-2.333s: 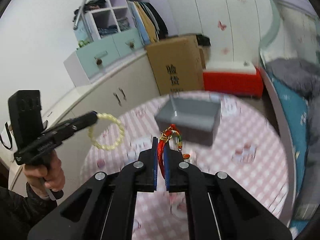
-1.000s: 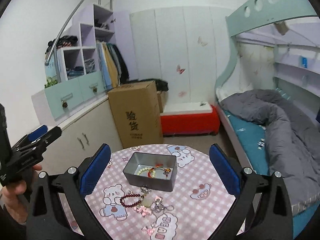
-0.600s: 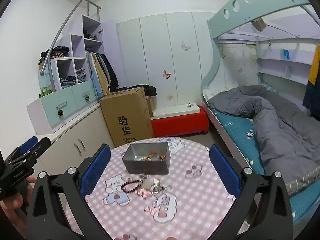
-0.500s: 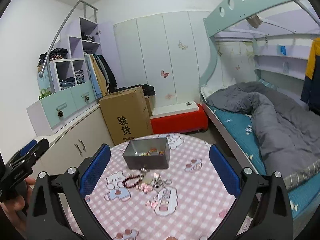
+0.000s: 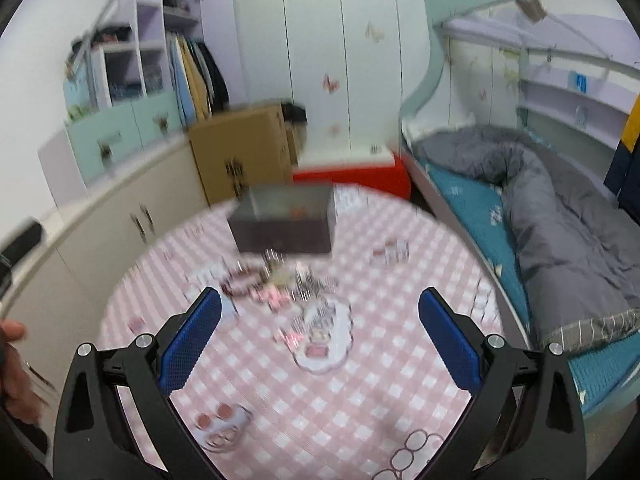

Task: Organize jewelry
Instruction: 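Withdraw both grippers from the box back toward the jewelry pile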

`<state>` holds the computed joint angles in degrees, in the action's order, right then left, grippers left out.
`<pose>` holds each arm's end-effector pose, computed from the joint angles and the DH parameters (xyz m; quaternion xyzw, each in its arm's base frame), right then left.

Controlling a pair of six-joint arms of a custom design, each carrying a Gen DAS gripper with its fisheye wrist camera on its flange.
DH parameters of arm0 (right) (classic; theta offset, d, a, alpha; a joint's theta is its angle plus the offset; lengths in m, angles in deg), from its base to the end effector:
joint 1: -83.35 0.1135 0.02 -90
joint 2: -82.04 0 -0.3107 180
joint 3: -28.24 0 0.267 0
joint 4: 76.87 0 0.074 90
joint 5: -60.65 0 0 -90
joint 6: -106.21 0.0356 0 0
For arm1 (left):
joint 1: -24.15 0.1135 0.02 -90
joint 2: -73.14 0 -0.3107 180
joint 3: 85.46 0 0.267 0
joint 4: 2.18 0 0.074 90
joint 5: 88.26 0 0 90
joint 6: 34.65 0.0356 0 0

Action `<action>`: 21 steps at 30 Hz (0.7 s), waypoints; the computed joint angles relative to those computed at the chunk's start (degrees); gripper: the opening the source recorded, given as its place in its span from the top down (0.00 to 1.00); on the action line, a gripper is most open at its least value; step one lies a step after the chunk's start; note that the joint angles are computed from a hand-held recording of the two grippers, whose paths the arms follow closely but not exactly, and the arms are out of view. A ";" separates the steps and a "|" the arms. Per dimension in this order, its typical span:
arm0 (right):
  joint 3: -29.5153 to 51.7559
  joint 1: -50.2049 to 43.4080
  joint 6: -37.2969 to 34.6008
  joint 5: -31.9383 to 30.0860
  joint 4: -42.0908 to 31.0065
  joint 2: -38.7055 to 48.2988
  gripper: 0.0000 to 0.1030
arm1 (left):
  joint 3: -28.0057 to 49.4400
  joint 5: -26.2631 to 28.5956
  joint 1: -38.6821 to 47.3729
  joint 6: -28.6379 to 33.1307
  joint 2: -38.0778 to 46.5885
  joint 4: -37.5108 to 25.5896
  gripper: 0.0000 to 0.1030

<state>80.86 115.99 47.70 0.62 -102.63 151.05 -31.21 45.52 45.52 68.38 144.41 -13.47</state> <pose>0.2139 0.1159 0.2579 0.0960 0.8840 0.0077 0.4575 0.2542 0.0730 0.2823 0.1327 0.8084 -0.1651 0.5491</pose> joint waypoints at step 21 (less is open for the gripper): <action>4.20 -5.67 -8.78 -15.39 7.52 23.35 0.67 | -0.35 -9.09 -5.96 3.58 11.33 1.80 0.07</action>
<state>85.05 110.32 38.92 -14.78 -95.11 174.40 -31.56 36.43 39.55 71.96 155.74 -11.67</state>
